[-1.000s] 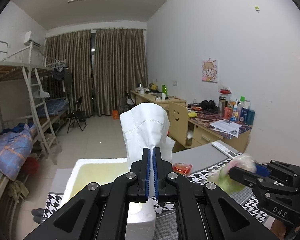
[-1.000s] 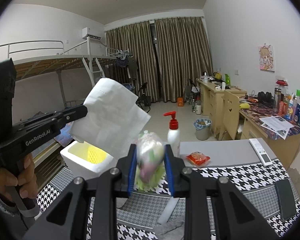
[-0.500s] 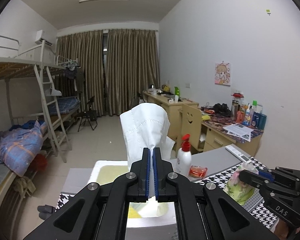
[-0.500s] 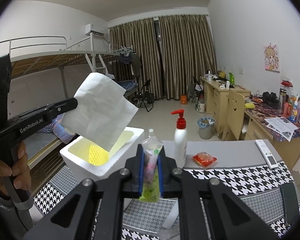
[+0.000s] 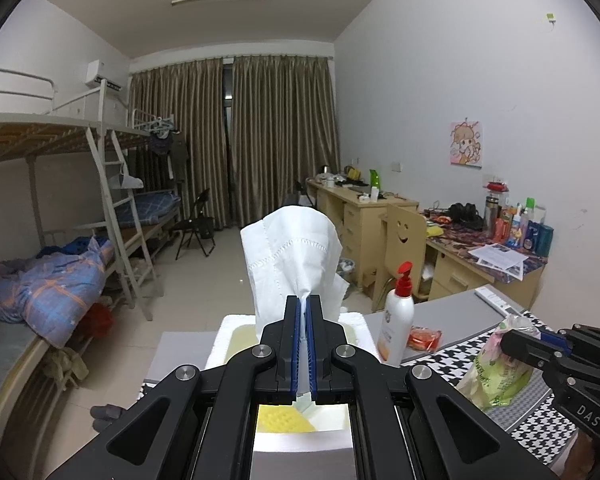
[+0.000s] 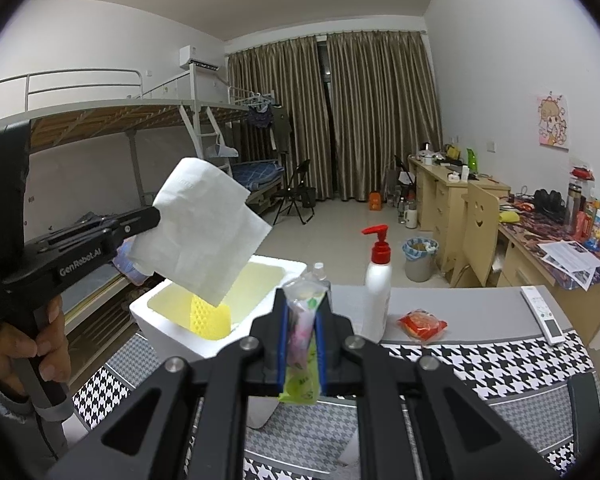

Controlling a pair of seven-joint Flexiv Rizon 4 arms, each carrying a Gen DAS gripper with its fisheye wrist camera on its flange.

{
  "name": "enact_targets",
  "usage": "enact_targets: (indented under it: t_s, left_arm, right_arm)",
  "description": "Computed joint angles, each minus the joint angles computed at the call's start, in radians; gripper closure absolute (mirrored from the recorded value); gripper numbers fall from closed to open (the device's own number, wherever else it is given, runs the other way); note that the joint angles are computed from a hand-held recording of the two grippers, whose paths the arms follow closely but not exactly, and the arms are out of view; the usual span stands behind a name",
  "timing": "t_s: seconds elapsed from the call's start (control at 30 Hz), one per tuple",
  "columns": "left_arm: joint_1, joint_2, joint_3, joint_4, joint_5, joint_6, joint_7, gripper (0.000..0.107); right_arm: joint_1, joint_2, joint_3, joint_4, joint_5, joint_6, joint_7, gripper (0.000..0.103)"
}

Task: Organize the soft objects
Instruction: 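Lower the paper towel into the white foam box and open the left tool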

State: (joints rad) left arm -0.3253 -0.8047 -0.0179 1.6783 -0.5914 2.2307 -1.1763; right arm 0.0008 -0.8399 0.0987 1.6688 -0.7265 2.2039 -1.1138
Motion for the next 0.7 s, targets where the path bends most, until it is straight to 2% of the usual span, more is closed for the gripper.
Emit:
enact_targets:
  t_s: [0.17, 0.43, 0.53, 0.67, 0.7]
  left_arm:
    - [-0.027, -0.012, 0.024, -0.013, -0.074, -0.020, 0.031, 0.103]
    - [-0.022, -0.029, 0.033, -0.031, -0.100, -0.072, 0.039, 0.103]
    - [-0.023, -0.030, 0.042, -0.029, -0.106, -0.091, 0.038, 0.096]
    - [-0.020, -0.034, 0.050, -0.025, -0.103, -0.104, 0.026, 0.054]
    - [-0.012, -0.033, 0.044, -0.019, -0.091, -0.097, 0.014, 0.047]
  right_arm:
    - [-0.003, -0.003, 0.007, -0.008, -0.014, -0.005, 0.008, 0.088]
    - [0.003, -0.004, 0.007, -0.013, -0.020, -0.017, 0.012, 0.088]
    - [0.005, -0.004, 0.010, -0.016, -0.019, -0.023, 0.012, 0.088]
    - [0.011, -0.004, 0.014, -0.024, -0.012, -0.039, 0.014, 0.088]
    - [0.013, -0.004, 0.015, -0.025, -0.010, -0.041, 0.013, 0.088]
